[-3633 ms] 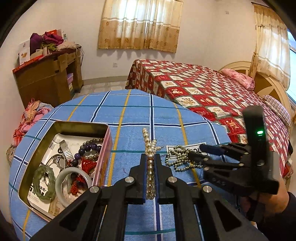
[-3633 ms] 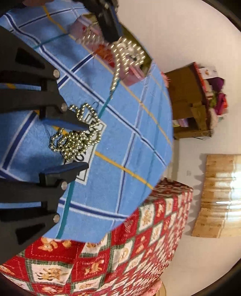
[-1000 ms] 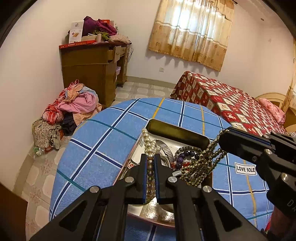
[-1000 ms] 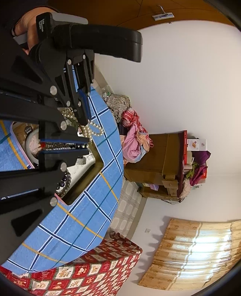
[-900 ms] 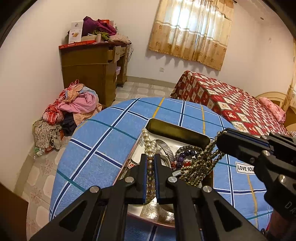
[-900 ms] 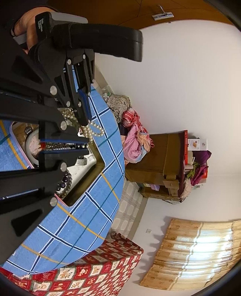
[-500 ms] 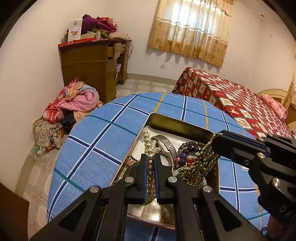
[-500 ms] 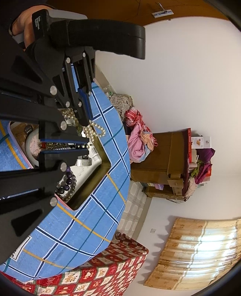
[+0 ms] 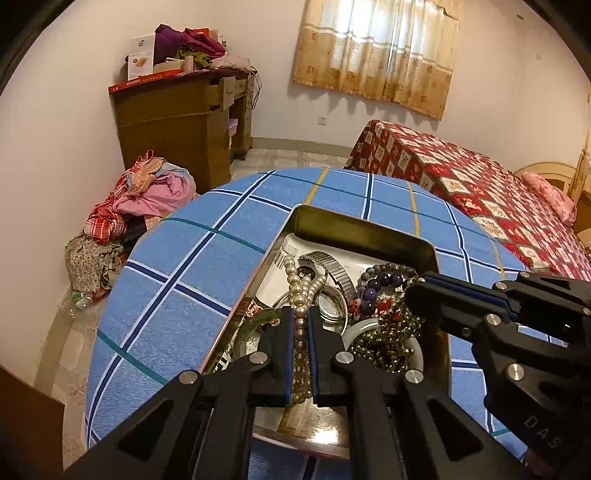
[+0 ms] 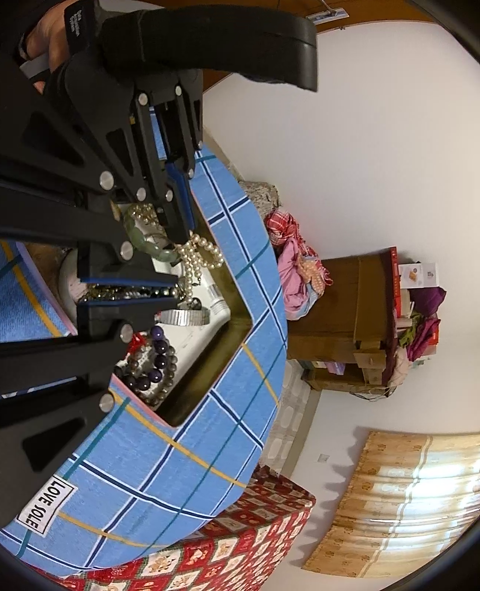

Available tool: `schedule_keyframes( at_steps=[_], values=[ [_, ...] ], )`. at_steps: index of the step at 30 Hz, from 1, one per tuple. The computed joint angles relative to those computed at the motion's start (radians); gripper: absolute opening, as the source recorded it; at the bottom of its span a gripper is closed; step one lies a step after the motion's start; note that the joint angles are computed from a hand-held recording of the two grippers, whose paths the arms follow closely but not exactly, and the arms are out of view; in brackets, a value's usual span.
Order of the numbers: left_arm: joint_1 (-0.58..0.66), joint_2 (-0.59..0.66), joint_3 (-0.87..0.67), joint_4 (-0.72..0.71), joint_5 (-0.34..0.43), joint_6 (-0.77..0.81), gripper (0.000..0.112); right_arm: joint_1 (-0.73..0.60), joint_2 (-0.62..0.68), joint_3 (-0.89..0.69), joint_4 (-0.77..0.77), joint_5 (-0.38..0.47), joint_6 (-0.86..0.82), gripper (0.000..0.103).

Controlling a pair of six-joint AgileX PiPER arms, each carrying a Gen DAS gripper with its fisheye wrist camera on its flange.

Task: Organize jewelry
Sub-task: 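Lower the pearl strand and gold bead chain into the tin and open both tools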

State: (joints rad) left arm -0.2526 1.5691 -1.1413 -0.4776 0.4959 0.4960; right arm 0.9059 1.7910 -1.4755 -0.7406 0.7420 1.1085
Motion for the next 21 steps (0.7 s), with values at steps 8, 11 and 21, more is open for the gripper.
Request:
schedule_keyframes(
  at_steps=[8, 11, 21],
  values=[
    [-0.003, 0.022, -0.011, 0.020, 0.003, -0.019, 0.006, -0.015, 0.009, 0.016, 0.012, -0.010, 0.004, 0.007],
    [0.001, 0.024, -0.012, 0.012, 0.004, -0.008, 0.006, -0.015, 0.011, 0.019, 0.003, -0.008, 0.011, 0.007],
    [0.024, -0.040, 0.016, -0.034, -0.005, 0.019, 0.037, 0.013, -0.046, 0.074, -0.112, 0.029, 0.138, 0.043]
  ],
)
